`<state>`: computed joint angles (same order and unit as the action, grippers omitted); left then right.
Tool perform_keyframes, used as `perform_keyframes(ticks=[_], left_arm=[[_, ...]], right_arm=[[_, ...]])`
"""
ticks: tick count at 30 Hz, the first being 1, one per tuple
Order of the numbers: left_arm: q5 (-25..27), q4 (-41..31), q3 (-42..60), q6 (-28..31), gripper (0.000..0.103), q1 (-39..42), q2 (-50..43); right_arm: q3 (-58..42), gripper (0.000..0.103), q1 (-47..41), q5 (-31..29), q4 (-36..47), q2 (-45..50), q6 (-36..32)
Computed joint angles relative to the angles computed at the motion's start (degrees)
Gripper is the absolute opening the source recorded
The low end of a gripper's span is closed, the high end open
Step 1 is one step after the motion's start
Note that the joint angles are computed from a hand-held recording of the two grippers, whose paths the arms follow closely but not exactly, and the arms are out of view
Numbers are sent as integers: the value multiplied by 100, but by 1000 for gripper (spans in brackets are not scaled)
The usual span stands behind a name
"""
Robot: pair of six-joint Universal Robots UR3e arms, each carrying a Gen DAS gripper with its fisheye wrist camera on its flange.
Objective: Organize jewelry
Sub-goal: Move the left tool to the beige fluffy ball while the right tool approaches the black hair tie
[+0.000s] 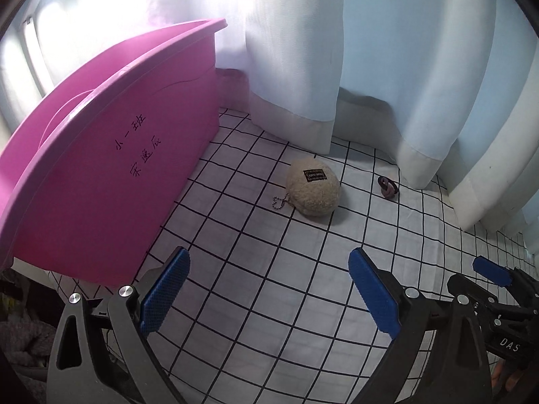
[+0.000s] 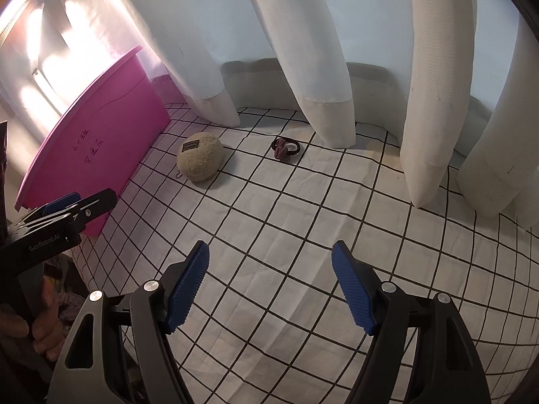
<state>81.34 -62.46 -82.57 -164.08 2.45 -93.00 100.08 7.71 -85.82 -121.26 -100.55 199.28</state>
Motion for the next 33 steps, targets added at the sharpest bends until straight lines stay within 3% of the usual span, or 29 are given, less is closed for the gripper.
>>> perform_keyframes(ticks=[15, 33], left_arm=[[73, 1695, 290, 100, 94, -492, -1688], [154, 2013, 1222, 156, 95, -767, -2826]], right_arm=[[-539, 72, -135, -379, -1447, 1854, -257], [-1112, 72, -318, -546, -1823, 2835, -326]])
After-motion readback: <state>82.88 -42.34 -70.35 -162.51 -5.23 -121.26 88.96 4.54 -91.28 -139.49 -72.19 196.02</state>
